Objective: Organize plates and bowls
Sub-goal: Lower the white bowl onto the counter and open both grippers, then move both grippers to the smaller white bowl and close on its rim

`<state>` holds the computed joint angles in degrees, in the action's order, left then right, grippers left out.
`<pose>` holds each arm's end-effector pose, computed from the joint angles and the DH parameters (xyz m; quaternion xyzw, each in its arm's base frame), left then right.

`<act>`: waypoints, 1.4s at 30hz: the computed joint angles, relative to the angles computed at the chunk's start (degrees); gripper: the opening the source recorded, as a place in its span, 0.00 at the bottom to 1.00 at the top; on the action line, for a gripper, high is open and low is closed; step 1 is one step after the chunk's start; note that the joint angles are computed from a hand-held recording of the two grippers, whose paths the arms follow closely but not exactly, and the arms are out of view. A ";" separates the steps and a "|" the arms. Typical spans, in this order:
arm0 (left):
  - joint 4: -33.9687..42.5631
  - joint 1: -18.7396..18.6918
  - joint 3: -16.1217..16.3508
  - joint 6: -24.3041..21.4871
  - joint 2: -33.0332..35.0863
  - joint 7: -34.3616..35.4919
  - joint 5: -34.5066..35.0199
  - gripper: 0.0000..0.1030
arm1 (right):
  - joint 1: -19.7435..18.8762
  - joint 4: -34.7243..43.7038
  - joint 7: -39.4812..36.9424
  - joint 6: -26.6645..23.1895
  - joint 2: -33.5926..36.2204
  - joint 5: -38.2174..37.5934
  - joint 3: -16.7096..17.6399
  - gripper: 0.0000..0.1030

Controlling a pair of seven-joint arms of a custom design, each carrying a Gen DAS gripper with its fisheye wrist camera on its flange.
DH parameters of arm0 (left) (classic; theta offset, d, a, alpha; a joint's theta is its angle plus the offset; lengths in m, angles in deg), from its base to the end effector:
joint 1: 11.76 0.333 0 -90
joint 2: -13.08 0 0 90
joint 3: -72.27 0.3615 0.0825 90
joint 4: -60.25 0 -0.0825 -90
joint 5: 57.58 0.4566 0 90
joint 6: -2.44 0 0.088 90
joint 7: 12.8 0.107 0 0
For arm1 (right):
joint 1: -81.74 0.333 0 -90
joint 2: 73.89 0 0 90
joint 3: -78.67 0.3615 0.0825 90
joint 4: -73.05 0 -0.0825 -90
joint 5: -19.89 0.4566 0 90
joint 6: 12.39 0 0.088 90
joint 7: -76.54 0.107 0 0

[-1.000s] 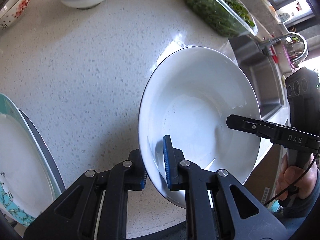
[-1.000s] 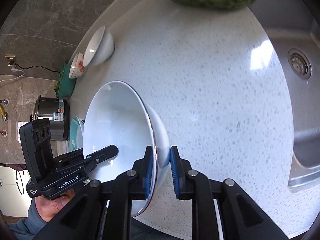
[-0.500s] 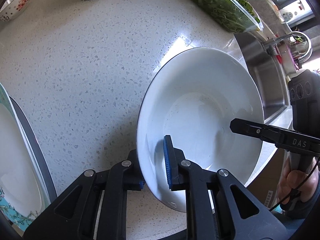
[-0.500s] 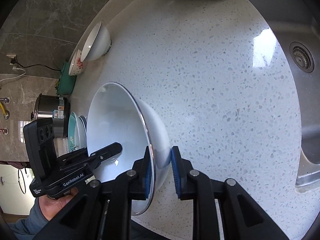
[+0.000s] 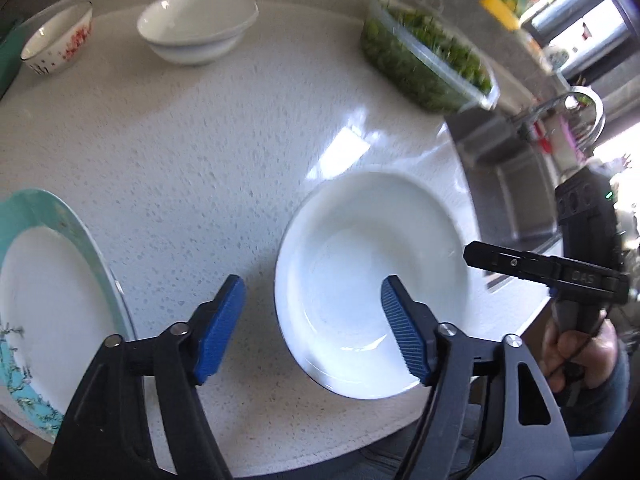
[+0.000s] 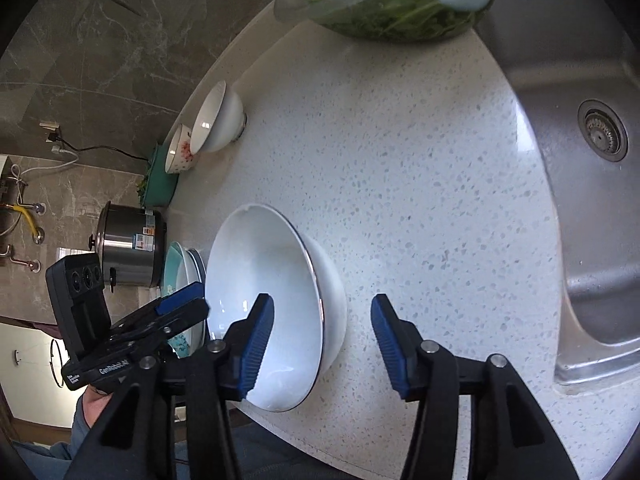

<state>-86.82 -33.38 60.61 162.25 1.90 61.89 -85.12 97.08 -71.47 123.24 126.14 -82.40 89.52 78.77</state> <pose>0.4367 -0.2606 0.3663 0.7215 -0.6531 0.2283 0.0283 0.4803 0.1374 0.3307 -0.6775 0.6250 0.1844 0.3411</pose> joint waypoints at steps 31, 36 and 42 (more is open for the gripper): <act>28.46 21.42 4.26 -5.84 28.62 28.97 -3.43 0.93 | -0.20 47.15 23.82 3.15 35.14 -21.11 11.43 0.90; 31.96 22.85 3.29 -5.84 32.51 24.01 3.58 0.82 | -0.38 50.52 27.70 1.75 38.15 -26.14 12.33 0.75; 34.12 24.71 1.35 -6.25 34.58 22.42 6.88 0.47 | -0.98 51.91 29.59 1.04 39.72 -28.63 13.24 0.56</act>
